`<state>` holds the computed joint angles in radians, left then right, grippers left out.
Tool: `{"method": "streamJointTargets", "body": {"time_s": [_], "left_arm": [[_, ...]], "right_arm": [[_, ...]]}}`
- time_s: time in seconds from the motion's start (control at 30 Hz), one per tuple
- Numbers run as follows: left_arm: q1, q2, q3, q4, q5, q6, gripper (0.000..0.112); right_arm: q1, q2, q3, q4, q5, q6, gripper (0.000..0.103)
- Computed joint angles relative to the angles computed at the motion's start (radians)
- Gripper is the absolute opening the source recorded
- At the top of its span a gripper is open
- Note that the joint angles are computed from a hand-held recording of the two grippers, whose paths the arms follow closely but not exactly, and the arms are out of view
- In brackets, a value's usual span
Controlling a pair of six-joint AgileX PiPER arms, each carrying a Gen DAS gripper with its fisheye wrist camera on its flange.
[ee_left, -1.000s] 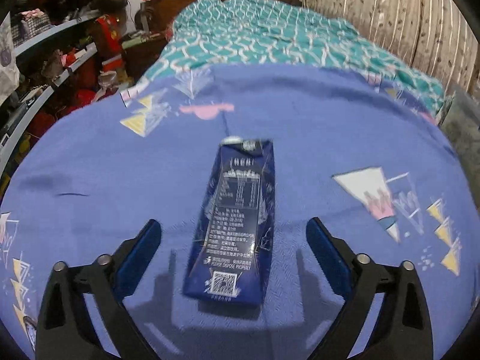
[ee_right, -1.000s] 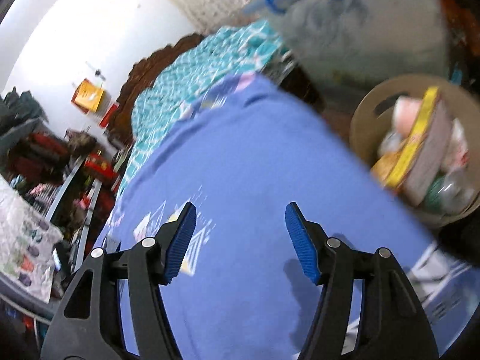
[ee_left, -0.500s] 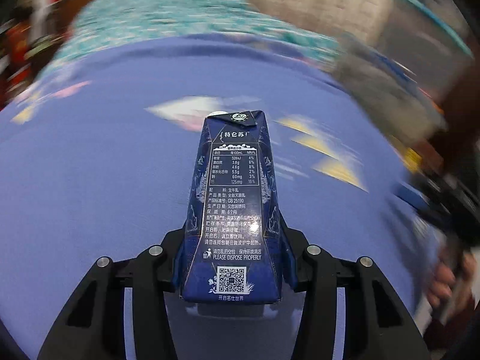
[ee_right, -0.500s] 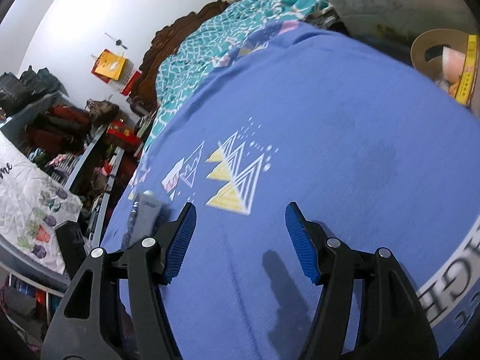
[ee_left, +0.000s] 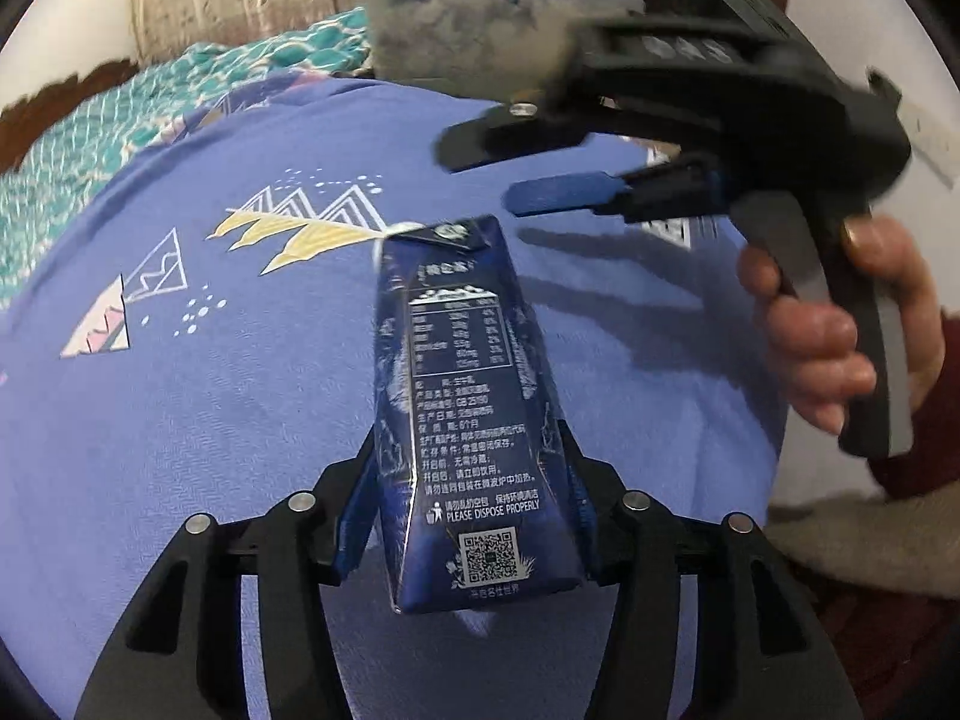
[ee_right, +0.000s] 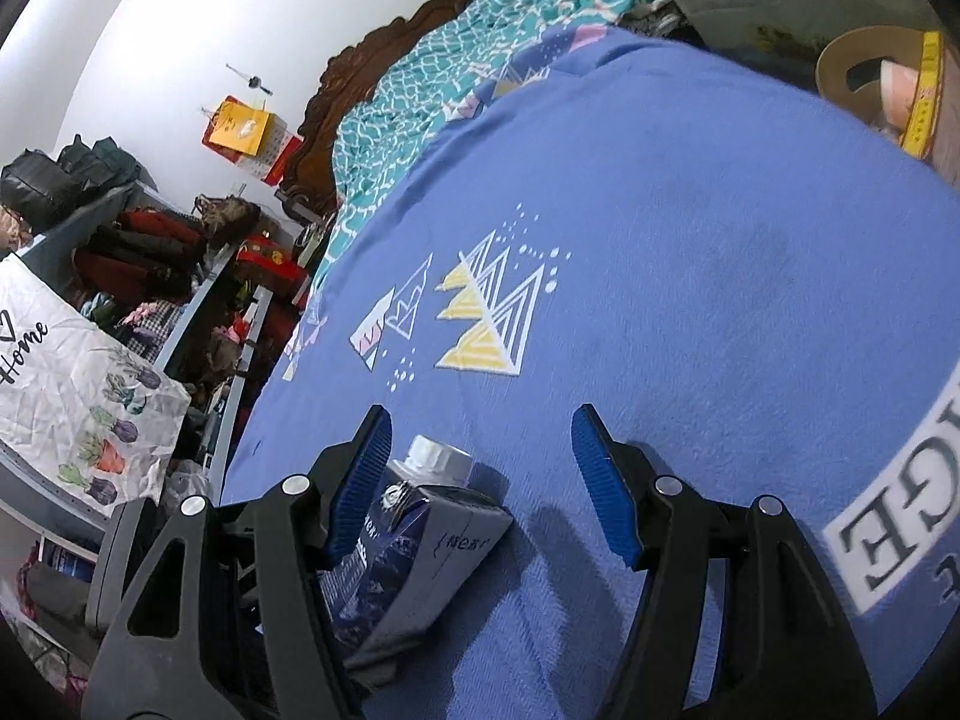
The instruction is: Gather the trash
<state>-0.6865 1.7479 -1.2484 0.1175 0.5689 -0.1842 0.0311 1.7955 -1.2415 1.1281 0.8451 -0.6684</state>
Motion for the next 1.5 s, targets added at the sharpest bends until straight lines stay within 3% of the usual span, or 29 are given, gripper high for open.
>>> {"method": "streamJointTargets", "body": {"time_s": [0.13,0.33,0.6,0.9,1.0,1.07,1.27,1.5], "left_arm": [[-0.024,-0.015,0.036,0.113,-0.006,-0.093,0.064],[0.0,-0.065,0.083,0.146,-0.009,-0.145,0.076],[0.081,-0.177,0.208,0.09,-0.04,-0.188,0.077],[0.146,-0.181,0.202,0.04,-0.032,-0.222,0.07],[0.164,-0.179,0.197,-0.013,-0.036,-0.192,0.072],[0.191,-0.17,0.185,-0.089,-0.041,-0.128,0.074],[0.308,-0.209,0.212,-0.407,-0.057,0.102,0.084],[0.424,-0.232,0.238,-0.729,-0.029,0.326,0.086]], "right_arm": [[0.041,0.006,-0.014,-0.042,-0.012,0.011,0.064],[0.097,-0.004,-0.022,-0.117,-0.049,0.019,0.058],[0.078,-0.026,0.016,-0.099,-0.032,0.004,0.058],[0.063,-0.105,0.112,-0.069,0.019,-0.071,0.059],[0.063,-0.135,0.138,-0.059,0.016,-0.102,0.061],[0.059,-0.159,0.156,-0.052,-0.004,-0.122,0.071],[0.046,-0.205,0.19,-0.03,-0.034,-0.189,0.082],[0.081,-0.225,0.197,-0.089,-0.073,-0.212,0.091]]}}
